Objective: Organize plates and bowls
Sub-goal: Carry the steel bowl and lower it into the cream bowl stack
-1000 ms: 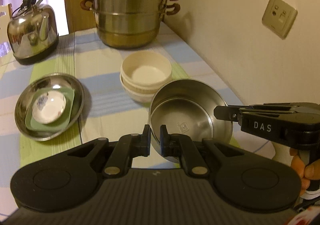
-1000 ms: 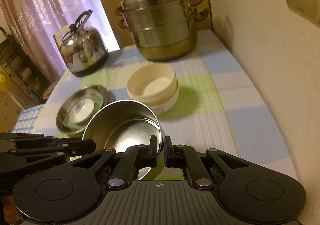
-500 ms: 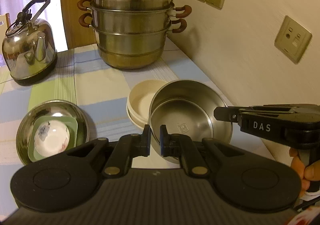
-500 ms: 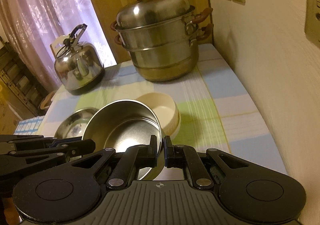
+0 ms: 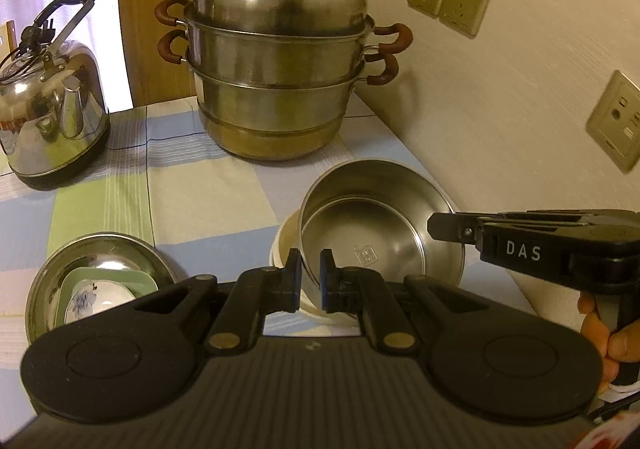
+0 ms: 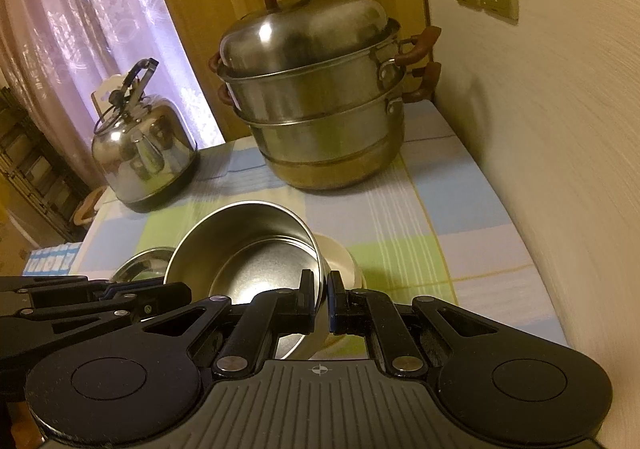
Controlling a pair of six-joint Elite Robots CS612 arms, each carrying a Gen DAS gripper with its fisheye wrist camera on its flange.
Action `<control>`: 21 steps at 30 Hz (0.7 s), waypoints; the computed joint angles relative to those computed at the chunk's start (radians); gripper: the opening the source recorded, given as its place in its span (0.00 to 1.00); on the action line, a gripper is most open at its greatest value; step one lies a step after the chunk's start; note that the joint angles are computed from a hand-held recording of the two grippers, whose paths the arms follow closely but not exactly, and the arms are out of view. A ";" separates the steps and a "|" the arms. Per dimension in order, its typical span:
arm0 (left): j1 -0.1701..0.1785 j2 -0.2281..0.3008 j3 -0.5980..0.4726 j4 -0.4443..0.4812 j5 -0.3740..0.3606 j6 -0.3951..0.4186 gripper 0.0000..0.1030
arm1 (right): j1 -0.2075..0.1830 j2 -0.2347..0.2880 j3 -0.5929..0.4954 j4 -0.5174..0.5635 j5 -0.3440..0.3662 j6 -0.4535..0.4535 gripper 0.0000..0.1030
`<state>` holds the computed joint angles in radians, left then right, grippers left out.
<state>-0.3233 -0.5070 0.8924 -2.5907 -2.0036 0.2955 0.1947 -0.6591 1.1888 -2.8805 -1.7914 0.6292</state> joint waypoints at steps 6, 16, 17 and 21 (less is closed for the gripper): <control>-0.001 0.042 -0.074 0.058 0.003 0.002 0.07 | -0.010 0.027 -0.045 0.041 0.008 0.002 0.06; -0.004 0.092 -0.163 0.134 0.006 0.014 0.07 | -0.020 0.059 -0.090 0.089 0.018 0.018 0.06; -0.005 0.096 -0.171 0.141 0.005 0.016 0.07 | -0.020 0.061 -0.093 0.092 0.018 0.020 0.06; -0.006 0.113 -0.201 0.172 0.002 0.019 0.07 | -0.022 0.068 -0.102 0.106 0.019 0.029 0.06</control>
